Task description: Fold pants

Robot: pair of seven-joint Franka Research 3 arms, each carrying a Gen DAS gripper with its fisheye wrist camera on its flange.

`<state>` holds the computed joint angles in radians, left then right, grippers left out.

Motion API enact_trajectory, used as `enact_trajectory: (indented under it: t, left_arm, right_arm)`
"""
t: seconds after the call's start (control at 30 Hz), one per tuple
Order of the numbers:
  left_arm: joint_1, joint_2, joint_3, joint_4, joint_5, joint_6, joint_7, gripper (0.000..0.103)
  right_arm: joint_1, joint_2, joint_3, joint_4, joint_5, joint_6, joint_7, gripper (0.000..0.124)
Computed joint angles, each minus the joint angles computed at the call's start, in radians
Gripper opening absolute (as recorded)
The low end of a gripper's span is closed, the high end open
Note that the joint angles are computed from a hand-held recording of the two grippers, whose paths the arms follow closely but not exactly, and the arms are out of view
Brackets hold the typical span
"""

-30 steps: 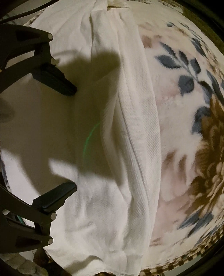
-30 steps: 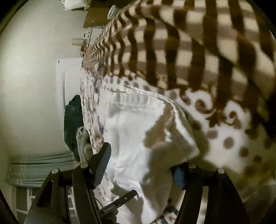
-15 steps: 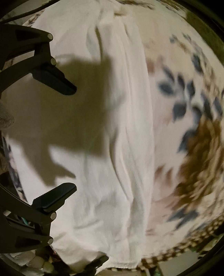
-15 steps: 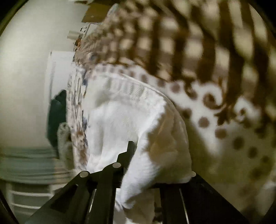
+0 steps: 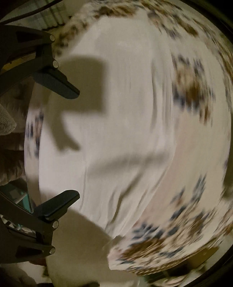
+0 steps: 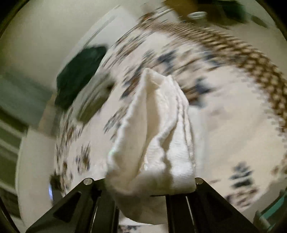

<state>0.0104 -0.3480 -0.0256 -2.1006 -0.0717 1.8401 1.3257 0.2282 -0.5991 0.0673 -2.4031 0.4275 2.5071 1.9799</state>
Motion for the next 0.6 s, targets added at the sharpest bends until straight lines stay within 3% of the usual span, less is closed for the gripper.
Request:
enact_trajectory:
  t: [0.13,0.23,0.37,0.47,0.53,0.6]
  left_arm:
    - [0.065,-0.014,0.073,0.004,0.016,-0.029,0.070,0.103]
    - [0.116,-0.015,0.102,0.004,0.049,-0.035,0.105,0.103]
    - [0.176,-0.020,0.130,0.003,0.073,-0.027,0.146,0.103]
    - [0.202,-0.017,0.143,0.008,0.053,-0.019,0.159,0.103]
    - [0.214,-0.022,0.156,0.016,0.029,-0.025,0.182,0.103]
    - [0.213,-0.031,0.160,0.019,-0.009,-0.026,0.197,0.103]
  right_arm:
    - [0.110,0.171,0.112,0.076,-0.001,0.053,0.012,0.008]
    - [0.192,0.291,0.151,0.124,-0.011,0.075,0.003,0.008]
    - [0.265,0.462,0.180,0.245,-0.102,0.004,-0.020,0.009]
    - [0.301,0.565,0.183,0.358,-0.212,-0.146,-0.014,0.028]
    - [0.314,0.572,0.163,0.380,-0.092,-0.196,-0.102,0.066]
    - [0.310,0.520,0.135,0.353,0.092,-0.195,-0.205,0.082]
